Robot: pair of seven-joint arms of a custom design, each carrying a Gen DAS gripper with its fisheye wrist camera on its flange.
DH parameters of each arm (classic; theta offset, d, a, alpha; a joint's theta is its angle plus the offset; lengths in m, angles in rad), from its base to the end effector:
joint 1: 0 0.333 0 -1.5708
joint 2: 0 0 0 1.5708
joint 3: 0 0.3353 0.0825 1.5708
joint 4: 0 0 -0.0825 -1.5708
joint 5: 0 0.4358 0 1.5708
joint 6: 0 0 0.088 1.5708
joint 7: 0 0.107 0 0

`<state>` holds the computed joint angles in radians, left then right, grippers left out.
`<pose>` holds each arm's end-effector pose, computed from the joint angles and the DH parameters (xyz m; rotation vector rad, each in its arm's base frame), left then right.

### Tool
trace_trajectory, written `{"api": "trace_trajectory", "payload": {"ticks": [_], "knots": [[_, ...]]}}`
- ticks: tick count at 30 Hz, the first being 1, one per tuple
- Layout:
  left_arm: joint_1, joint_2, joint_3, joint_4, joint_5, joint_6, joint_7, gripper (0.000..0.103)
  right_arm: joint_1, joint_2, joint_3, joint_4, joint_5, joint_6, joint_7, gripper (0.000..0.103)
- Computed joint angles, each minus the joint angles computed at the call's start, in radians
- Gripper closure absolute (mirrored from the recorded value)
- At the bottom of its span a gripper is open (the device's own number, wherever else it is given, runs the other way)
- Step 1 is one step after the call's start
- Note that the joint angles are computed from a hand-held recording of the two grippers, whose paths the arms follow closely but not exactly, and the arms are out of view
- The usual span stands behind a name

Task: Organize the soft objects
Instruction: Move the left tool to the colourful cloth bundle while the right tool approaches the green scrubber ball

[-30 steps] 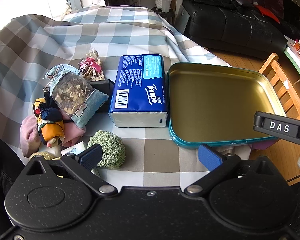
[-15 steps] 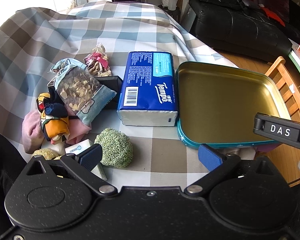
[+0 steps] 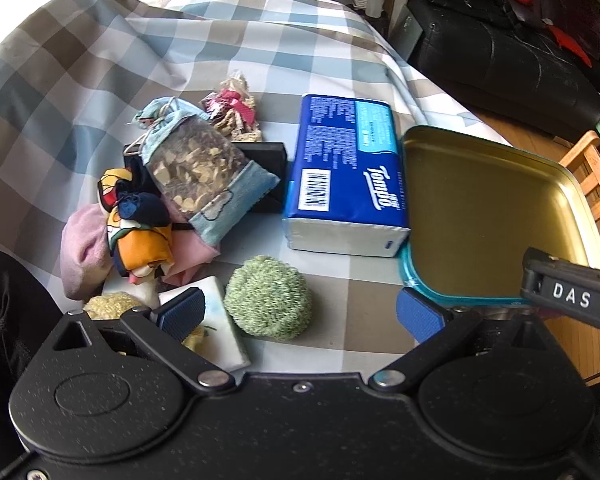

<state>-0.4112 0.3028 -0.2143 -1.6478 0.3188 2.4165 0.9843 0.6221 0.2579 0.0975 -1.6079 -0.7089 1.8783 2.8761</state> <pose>0.6106 -0.4179 0.4921 -1.7654 2.1644 -0.6112 0.5634 0.4200 0.4994 -1.6000 2.3410 -0.9278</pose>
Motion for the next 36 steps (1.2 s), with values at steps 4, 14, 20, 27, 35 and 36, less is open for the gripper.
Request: {"api": "trace_trajectory", "payload": {"ticks": [4, 14, 20, 27, 35, 36], "knots": [[0.011, 0.004, 0.011, 0.002, 0.002, -0.007, -0.011, 0.005, 0.008, 0.029, 0.000, 0.030, 0.002, -0.008, -0.034, 0.001], [0.052, 0.008, 0.036, 0.006, 0.011, -0.010, -0.030, 0.005, 0.025, 0.068, -0.012, 0.071, 0.025, 0.050, -0.073, 0.001], [0.067, 0.027, 0.064, 0.053, 0.071, -0.001, -0.039, 0.005, 0.057, 0.071, -0.023, 0.070, -0.067, 0.136, -0.055, 0.001], [0.086, 0.093, 0.095, 0.149, 0.136, -0.005, -0.001, 0.005, 0.096, 0.099, -0.028, 0.103, -0.156, 0.226, -0.066, 0.001], [0.111, 0.181, 0.081, 0.267, 0.071, -0.049, 0.206, 0.005, 0.117, 0.174, -0.037, 0.191, -0.079, 0.255, -0.183, 0.001], [0.116, 0.187, 0.078, 0.276, 0.054, -0.057, 0.229, 0.005, 0.117, 0.177, -0.038, 0.191, -0.065, 0.263, -0.191, 0.001]]}}
